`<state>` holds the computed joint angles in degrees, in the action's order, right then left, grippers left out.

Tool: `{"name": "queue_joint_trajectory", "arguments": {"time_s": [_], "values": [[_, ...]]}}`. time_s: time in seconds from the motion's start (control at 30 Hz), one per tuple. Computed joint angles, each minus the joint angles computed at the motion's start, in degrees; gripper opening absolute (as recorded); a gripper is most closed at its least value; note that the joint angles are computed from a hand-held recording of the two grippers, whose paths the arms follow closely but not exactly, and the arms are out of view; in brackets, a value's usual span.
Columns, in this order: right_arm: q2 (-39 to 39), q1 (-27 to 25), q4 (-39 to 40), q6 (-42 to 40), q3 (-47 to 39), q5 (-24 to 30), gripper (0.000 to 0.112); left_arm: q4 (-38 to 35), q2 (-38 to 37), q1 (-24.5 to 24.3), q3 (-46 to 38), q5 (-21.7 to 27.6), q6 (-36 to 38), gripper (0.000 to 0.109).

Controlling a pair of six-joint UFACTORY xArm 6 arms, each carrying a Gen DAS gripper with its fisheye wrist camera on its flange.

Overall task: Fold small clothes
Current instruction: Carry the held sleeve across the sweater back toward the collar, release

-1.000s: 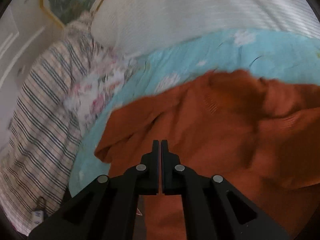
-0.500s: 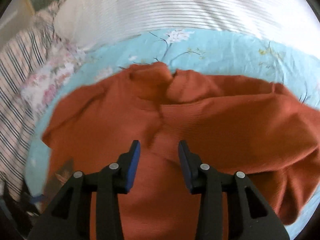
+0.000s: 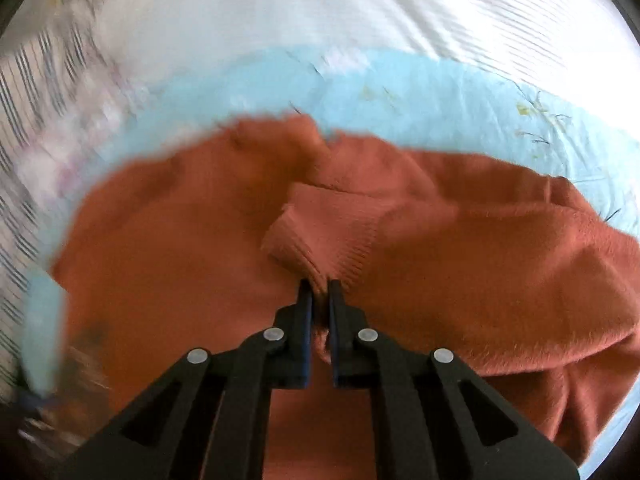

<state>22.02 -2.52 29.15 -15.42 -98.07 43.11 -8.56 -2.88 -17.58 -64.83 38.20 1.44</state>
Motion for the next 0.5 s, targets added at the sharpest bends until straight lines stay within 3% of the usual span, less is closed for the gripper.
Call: {"name": "queue_joint_trajectory", "arguments": {"time_s": [0.07, 0.2, 0.33, 0.5], "values": [[0.15, 1.38, 8.81, -3.70, -2.00, 2.32, 0.008, -0.91, -0.16, 0.24, 0.10, -0.10, 0.54, 0.101], [3.73, 5.75, 17.19, -7.17, -8.22, 6.87, 0.007, -2.29, -0.45, 0.55, 0.24, -0.06, 0.30, 0.101], [9.92, 9.95, 18.66, -6.40, -15.05, 8.83, 0.007, -3.52, -1.98, 1.15, 1.47, -0.55, 1.09, 0.101], [13.63, 10.96, 19.91, -4.69, -16.85, 11.51, 0.011, -4.18, -3.44, 2.54, 2.56, -1.00, 1.03, 0.101]]}}
